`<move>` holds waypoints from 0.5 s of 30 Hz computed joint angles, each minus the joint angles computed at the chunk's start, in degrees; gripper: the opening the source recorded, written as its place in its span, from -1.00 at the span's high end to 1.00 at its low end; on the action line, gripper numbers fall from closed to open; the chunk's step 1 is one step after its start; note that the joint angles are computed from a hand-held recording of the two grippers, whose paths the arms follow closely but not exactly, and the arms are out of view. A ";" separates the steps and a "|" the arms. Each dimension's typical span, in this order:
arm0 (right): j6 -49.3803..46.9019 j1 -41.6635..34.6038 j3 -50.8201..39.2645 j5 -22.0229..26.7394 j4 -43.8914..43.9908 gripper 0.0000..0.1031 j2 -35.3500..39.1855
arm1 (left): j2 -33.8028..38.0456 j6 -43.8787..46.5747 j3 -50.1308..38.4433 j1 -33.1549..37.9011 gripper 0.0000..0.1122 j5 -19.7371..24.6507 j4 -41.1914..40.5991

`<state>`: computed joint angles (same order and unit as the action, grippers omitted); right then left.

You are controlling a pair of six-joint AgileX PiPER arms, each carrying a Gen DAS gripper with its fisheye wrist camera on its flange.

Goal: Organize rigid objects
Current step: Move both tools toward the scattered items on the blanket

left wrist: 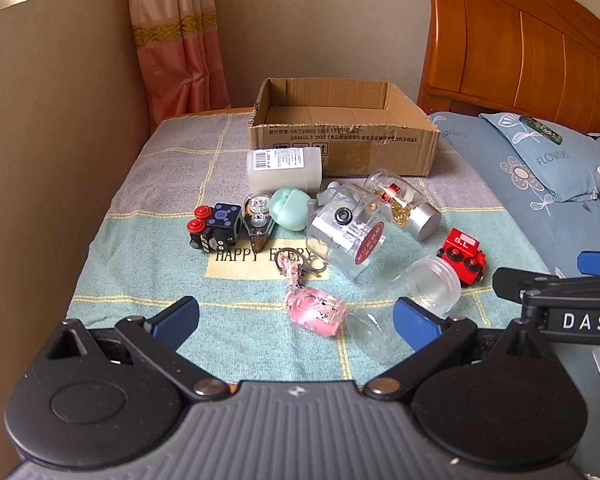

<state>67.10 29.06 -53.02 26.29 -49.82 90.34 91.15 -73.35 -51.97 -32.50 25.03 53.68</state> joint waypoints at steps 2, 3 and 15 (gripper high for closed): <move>0.06 0.06 -0.14 0.07 -0.08 -1.00 0.15 | 0.12 0.01 -0.05 0.09 -0.82 -0.06 0.05; -0.02 -0.01 -0.06 -0.07 -0.08 -1.00 0.10 | 0.19 0.09 -0.11 0.13 -0.82 -0.04 -0.01; 1.33 -1.38 0.53 -4.33 -3.22 -1.00 0.48 | 0.25 -1.30 1.29 2.71 -0.82 -4.76 5.09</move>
